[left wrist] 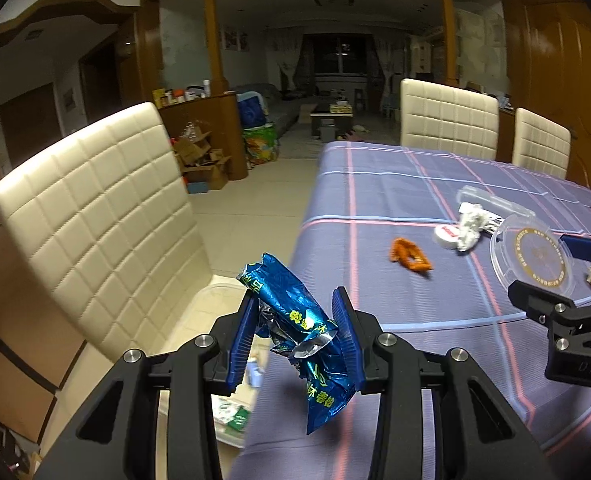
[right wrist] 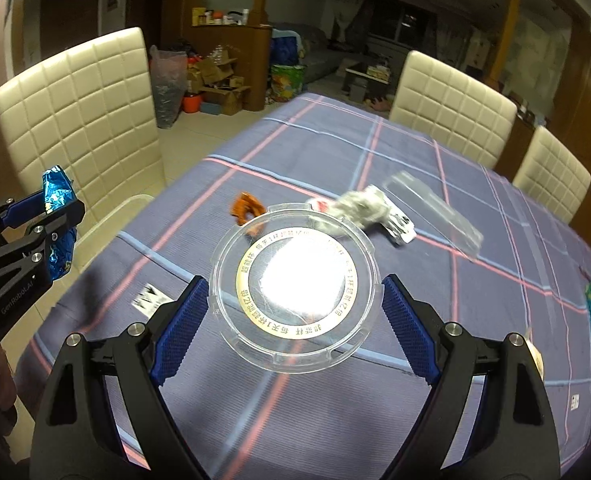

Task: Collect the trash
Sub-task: 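Carry the blue wrapper and clear lid over the clear bin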

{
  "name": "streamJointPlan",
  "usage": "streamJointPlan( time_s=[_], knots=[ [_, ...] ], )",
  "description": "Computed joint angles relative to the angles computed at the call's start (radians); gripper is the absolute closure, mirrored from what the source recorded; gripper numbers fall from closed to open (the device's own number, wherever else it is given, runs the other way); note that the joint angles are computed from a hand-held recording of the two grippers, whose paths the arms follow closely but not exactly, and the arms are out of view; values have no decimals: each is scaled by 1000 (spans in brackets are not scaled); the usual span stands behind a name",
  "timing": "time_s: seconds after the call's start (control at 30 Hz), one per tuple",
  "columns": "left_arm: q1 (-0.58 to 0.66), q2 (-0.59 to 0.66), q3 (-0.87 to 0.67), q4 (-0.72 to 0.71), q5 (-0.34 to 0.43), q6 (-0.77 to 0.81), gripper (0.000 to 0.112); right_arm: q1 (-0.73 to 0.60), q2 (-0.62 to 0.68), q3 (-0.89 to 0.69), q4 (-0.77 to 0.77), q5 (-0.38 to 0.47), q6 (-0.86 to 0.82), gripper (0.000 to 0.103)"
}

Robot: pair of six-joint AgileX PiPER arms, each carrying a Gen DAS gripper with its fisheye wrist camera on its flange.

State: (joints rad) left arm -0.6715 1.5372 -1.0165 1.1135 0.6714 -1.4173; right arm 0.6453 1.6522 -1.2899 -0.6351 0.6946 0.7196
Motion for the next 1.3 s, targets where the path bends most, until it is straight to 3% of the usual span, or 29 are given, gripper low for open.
streamJointPlan(
  time_s=[0.53,0.93,1.3],
  knots=[
    [186,-76,154,87,-95,-85,74,141,209,-273,-22,97,-56,17],
    [399,-86,233,162,-176,-125,74,212,462,-619,37,189,-202,17],
    [495,-58,259,188,-228,-151,74,251,654,-922,113,281,-344,17]
  ],
)
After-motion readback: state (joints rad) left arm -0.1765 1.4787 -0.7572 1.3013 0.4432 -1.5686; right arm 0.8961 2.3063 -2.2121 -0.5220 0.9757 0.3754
